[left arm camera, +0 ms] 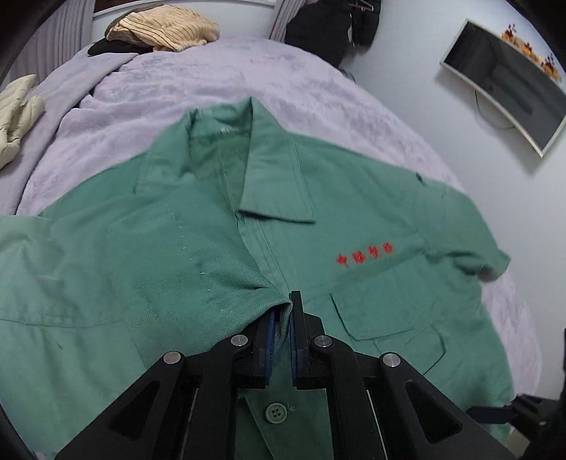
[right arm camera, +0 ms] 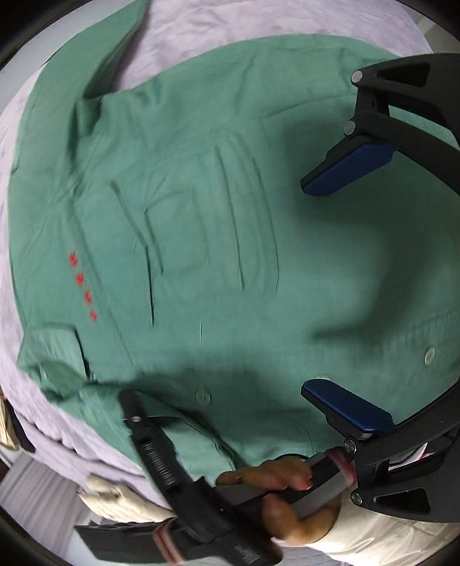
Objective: Fold small clothes
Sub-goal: 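Grasp the green jacket's sleeve with the left gripper and fold it across the front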
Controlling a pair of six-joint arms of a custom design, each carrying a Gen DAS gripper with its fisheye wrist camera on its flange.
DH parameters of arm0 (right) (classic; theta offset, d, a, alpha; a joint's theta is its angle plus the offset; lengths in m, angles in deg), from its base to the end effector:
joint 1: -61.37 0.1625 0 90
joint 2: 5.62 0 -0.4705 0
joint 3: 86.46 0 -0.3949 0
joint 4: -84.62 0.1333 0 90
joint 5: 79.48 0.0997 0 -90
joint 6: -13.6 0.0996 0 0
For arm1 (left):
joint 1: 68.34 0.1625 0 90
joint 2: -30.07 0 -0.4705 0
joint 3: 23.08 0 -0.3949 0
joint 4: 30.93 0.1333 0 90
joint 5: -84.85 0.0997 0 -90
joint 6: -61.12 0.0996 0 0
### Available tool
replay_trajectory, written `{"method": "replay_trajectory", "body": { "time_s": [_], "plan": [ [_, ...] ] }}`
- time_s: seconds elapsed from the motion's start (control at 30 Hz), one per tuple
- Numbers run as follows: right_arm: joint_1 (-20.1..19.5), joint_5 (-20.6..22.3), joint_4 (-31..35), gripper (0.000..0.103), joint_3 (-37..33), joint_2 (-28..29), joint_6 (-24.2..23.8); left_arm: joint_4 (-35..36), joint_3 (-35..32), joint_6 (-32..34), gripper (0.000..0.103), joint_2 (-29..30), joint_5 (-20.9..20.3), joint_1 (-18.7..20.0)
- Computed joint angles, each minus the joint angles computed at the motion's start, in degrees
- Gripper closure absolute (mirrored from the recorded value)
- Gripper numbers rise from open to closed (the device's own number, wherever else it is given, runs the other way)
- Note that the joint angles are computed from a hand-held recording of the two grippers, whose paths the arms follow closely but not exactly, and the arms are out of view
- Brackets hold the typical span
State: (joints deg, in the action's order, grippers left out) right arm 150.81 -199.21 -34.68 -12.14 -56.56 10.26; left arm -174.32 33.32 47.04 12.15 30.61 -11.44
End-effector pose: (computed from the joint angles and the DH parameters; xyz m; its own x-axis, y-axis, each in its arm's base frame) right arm 0.0764 -0.7678 0.2954 -0.8669 0.0016 0.4984 -0.0409 0.9964 -0.0742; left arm -0.3168 -0.8367 0.0091 -0.8674 0.1107 -0.4852 0.3265 0.8624 -0.3870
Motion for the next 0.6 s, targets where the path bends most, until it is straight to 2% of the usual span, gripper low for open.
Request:
{"method": "replay_trajectory", "body": {
  "time_s": [0.03, 0.07, 0.1, 0.17, 0.27, 0.37, 0.4, 0.5, 0.6],
  "plan": [
    [-0.2, 0.0, -0.1, 0.0, -0.2, 0.1, 0.2, -0.4, 2.2, -0.3, 0.096, -0.6, 1.0, -0.2],
    [-0.5, -0.2, -0.7, 0.0, -0.2, 0.1, 0.1, 0.3, 2.5, -0.5, 0.082, -0.5, 1.6, -0.3],
    [-0.5, -0.4, -1.0, 0.0, -0.6, 0.4, -0.1, 0.3, 3.2, -0.5, 0.055, -0.7, 1.2, -0.4],
    [-0.3, -0.5, -1.8, 0.0, -2.2, 1.3, -0.8, -2.3, 5.9, 0.1, 0.022, -2.0, 1.7, -1.1],
    [0.2, -0.8, -4.9, 0.0, -3.5, 2.6, -3.7, -5.4, 9.9, 2.1, 0.021, -4.6, 4.1, -2.6],
    [1.8, -1.0, -9.6, 0.0, -4.0, 4.6, -10.2, -7.5, 15.6, -0.5, 0.021, -8.9, 8.2, -3.6],
    [2.3, -0.9, -10.7, 0.0, -4.7, 5.6, -12.8, -8.3, 18.6, -2.3, 0.021, -10.9, 11.0, -4.0],
    [4.6, -1.0, -14.6, 0.0, -6.9, 9.3, -22.5, -3.6, 26.8, -13.1, 0.021, -16.6, 20.0, -4.7],
    [6.8, -2.6, -23.3, 0.0, -6.9, 13.6, -35.5, 8.4, 32.2, -27.8, 0.021, -21.6, 25.5, -4.0]
  ]
}}
